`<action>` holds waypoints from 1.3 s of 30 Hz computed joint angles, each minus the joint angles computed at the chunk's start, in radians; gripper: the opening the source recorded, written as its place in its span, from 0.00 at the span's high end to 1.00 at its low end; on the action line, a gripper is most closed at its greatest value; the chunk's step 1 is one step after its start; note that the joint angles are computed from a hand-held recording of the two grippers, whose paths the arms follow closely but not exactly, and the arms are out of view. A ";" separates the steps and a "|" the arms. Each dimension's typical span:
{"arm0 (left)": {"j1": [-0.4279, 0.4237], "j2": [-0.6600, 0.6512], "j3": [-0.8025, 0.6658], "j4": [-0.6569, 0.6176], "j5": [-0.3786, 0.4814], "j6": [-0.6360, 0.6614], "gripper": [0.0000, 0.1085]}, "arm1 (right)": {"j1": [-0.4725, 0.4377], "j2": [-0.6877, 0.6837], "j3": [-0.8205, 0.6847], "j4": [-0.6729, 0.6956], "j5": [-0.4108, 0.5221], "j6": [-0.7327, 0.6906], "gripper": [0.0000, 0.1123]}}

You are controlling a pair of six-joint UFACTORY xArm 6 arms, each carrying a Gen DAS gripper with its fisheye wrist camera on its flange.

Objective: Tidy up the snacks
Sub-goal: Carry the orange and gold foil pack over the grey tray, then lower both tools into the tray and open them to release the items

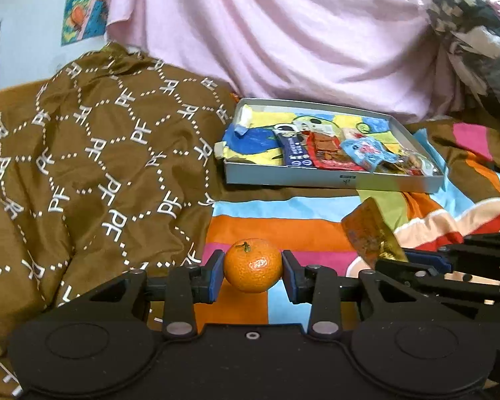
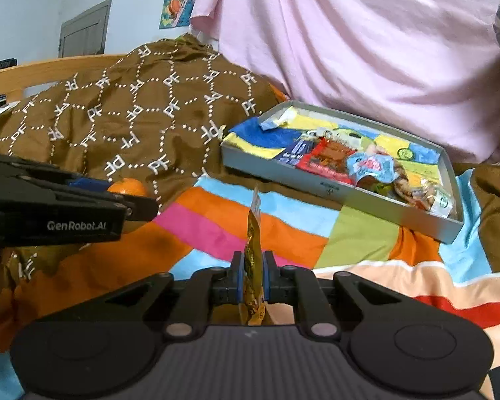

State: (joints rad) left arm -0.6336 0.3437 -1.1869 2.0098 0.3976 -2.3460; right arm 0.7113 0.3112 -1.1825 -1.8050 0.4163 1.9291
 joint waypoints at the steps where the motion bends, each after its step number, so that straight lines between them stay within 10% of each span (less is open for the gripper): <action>1: 0.004 0.005 -0.008 -0.006 -0.001 0.000 0.65 | -0.001 -0.001 -0.003 -0.015 0.004 0.015 0.89; 11: 0.057 0.088 -0.205 -0.129 -0.046 0.161 0.65 | -0.042 0.009 -0.062 -0.226 0.042 0.216 0.89; 22: 0.124 0.310 -0.567 -0.565 -0.133 0.612 0.65 | -0.129 0.134 -0.265 -0.496 0.019 0.473 0.89; 39: 0.115 0.748 -1.139 -1.110 -0.014 1.157 0.64 | -0.224 0.400 -0.607 -0.929 -0.111 1.052 0.89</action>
